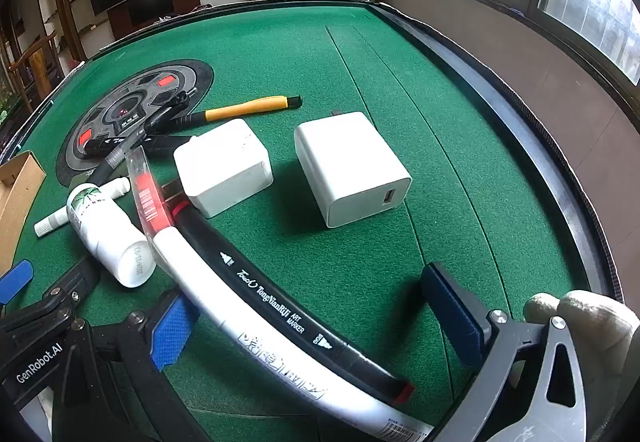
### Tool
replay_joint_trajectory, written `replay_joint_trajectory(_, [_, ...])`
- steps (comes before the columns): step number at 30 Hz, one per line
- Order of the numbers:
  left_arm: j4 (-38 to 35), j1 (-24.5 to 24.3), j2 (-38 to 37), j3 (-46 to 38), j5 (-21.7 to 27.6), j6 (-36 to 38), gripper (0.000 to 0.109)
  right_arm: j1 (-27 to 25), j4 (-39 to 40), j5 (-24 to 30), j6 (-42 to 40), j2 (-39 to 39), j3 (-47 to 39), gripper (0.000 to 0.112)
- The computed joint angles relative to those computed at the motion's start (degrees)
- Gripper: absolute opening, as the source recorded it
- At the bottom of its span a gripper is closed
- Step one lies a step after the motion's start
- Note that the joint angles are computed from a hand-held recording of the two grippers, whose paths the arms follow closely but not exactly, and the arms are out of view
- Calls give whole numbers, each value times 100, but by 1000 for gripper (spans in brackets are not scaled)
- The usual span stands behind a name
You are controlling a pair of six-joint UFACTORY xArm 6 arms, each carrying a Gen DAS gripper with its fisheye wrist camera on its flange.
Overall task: Organize rigid objects
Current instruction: 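Reach the left tool to the clear black ballpoint pen and grasp it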
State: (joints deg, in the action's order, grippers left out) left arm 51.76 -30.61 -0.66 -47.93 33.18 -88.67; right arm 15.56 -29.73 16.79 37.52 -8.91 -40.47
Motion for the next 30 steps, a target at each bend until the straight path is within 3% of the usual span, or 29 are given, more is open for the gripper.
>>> replay_joint_trajectory(9, [-33, -32, -6, -6, 65, 8, 102, 0, -16, 8, 9, 3, -5, 103])
replay_joint_trajectory(17, [-925, 111, -446, 517, -563, 1634, 102, 0, -20, 11, 10, 9, -9, 103])
replay_joint_trajectory(30, [-854, 96, -524, 609, -600, 1562, 102, 1, -30, 10, 22, 13, -11, 103])
